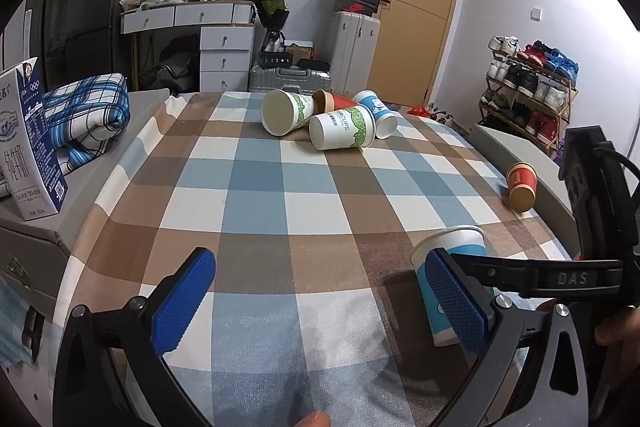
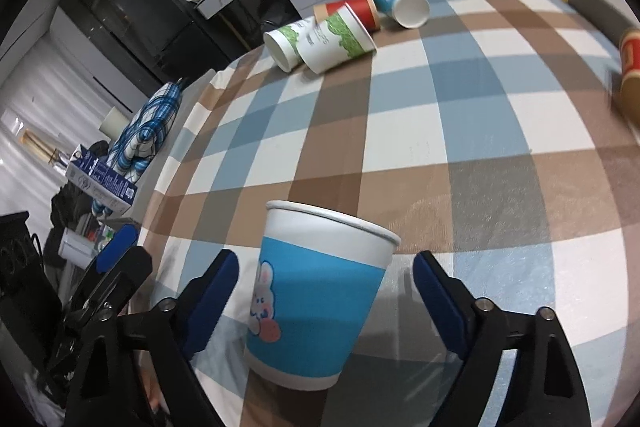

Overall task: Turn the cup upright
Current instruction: 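Grasp the blue bunny cup with the right gripper while the left gripper releases it, then rotate the cup upright with the right gripper and set it on the table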

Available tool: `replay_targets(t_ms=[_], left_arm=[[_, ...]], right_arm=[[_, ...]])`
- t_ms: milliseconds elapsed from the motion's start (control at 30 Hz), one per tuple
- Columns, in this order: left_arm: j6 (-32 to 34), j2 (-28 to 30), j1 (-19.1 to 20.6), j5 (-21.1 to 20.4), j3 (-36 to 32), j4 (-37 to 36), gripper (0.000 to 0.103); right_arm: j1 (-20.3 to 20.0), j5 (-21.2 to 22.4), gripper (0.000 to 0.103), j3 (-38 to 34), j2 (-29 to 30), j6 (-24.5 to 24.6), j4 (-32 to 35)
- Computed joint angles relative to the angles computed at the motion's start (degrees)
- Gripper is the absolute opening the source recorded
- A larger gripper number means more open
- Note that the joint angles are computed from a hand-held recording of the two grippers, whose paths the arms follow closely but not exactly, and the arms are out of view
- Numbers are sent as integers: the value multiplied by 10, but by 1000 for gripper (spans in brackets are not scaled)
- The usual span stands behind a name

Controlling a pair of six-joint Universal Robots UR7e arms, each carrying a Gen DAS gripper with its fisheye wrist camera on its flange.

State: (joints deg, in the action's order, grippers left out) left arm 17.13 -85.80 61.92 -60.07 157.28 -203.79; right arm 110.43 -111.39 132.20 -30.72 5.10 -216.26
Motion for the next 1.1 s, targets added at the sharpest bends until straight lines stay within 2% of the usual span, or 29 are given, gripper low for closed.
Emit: replay_targets(t_ms=[133, 233, 300, 533, 600, 767, 967, 1100], left_arm=[[1, -1, 0, 0, 0, 4, 102], [1, 0, 1, -1, -1, 7, 102], [2, -1, 1, -1, -1, 7, 102], [3, 0, 1, -1, -2, 8, 102], [4, 2, 1, 1, -2, 4, 102], [5, 6, 3, 2, -2, -1, 102], [7, 12, 6, 2, -4, -2, 102], [9, 15, 7, 2, -4, -4, 102]], right_arm=[[-12, 28, 68, 7, -6, 6, 7], [-18, 49, 65, 16, -9, 4, 0], [-14, 53, 63, 23, -6, -9, -28], [34, -45, 62, 2, 28, -77, -121], [42, -75, 61, -12, 40, -95, -132], [48, -116, 61, -34, 63, -127, -142], [63, -127, 60, -17, 64, -154, -158], [70, -108, 60, 24, 52, -166, -169]])
